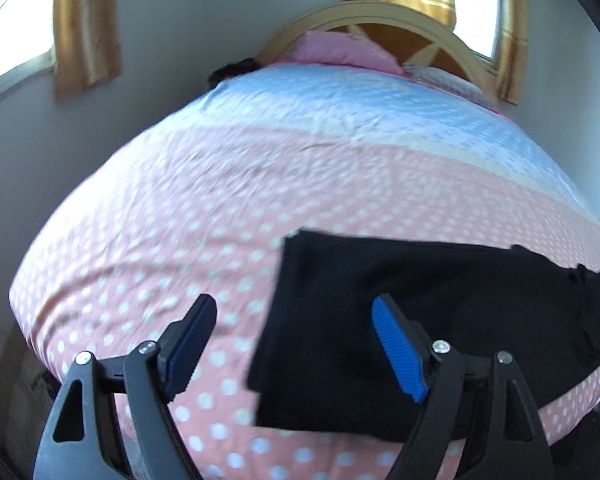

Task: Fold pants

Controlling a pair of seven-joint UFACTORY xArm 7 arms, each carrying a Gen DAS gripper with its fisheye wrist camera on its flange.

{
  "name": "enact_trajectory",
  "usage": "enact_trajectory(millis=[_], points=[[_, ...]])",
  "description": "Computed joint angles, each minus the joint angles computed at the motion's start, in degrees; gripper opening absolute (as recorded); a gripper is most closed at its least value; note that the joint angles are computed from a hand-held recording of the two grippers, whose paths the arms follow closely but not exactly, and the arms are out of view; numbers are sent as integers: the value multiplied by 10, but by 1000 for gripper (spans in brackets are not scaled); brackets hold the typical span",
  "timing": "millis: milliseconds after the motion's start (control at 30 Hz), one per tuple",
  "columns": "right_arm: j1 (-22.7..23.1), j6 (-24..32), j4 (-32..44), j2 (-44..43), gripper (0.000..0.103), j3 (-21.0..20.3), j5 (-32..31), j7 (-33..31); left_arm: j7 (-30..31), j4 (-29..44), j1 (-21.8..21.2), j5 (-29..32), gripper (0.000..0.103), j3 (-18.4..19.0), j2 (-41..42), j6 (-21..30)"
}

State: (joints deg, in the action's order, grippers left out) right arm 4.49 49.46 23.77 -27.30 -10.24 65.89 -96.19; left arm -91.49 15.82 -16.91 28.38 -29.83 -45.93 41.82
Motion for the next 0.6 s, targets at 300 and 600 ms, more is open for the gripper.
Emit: enact_trajectory(millis=[300,600], points=[[51,-89,-30,-7,63,55,-30,33,-55,-60,20,-4,83,-15,-6,-163],[6,30,-15,-20,63,-44,-16,9,-31,-71,28,-26,77,-16,-16,-190]])
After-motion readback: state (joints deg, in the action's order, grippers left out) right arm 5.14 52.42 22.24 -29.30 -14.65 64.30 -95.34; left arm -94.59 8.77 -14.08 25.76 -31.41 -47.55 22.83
